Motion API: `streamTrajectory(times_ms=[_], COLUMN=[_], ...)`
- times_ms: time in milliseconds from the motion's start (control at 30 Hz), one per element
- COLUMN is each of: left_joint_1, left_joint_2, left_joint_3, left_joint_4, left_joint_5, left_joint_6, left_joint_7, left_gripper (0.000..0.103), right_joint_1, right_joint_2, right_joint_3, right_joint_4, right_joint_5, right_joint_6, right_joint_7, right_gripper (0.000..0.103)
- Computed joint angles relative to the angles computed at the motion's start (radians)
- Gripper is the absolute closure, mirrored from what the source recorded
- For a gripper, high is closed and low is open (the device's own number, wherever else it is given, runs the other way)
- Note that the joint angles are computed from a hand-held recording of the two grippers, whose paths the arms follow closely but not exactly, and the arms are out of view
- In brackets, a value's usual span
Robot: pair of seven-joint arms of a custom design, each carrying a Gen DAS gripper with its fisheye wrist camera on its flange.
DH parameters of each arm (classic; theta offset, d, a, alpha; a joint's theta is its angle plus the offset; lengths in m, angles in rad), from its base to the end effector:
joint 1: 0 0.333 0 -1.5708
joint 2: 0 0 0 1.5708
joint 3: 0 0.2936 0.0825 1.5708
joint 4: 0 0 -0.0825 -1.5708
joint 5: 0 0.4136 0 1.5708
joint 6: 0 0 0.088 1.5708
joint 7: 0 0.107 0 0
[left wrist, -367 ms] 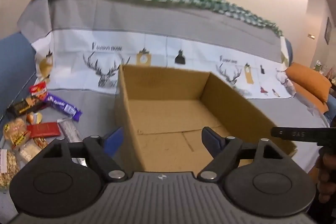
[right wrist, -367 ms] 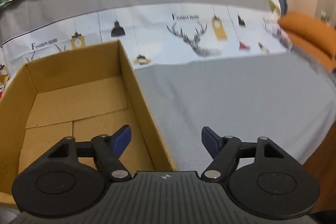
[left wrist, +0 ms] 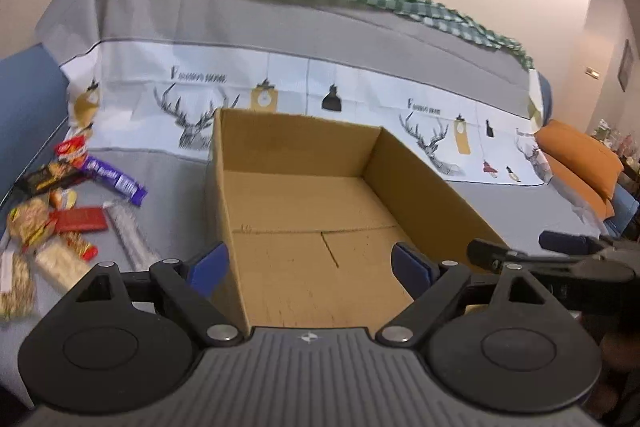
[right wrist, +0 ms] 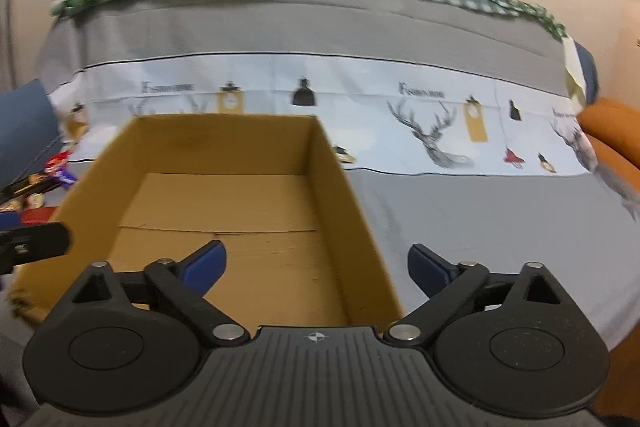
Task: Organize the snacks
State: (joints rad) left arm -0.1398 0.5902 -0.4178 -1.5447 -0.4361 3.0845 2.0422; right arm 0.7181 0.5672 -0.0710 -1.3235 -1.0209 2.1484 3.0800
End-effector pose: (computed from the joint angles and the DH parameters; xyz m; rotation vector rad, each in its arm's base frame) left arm 0.6914 -0.3128 0.4035 -1.3615 2.0941 -1.3209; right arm 0.6243 0.4423 0.4245 -1.3748 1.9904 -1.1086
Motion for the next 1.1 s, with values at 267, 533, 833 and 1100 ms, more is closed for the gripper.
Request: streamTrajectory(times_ms=[267,533,833,1100], left_joint_1=[-0.010,0.029,0.061,0.016], left_joint_2=[-0.025,0.000,0.011,0.007], left_joint_3=[0.021,-0.042,-0.095,-0.030], left_joint_4=[-0.036,-0.026,-0.010,0.016], left_joint_5=[0.007,0.005,-0.020,-0.035], left_joint_6=[-0.017,0.025,0.006,-0.056], left_joint_7=[0.002,0.066,0.111,0.076], left_gripper=[0.011,0.000,0.000,0.000], right_joint_1=[0.066,0.101,0.110,0.094], right_joint_2=[0.196,0.259,0.242,0.222], right_joint_3=[-0.034,-0.086,-0.107,-0.093], right_joint_4=[0.267,0.359,0.317,0.284], right_joint_5=[0.042,0.064,0.060,0.069], right_joint_6=[-0.033,-0.086,-0.066,-0.035], right_joint_7=[-0.021,-0.035,0.011,0.017], right_gripper=[0.001,0.001,0.001,0.003])
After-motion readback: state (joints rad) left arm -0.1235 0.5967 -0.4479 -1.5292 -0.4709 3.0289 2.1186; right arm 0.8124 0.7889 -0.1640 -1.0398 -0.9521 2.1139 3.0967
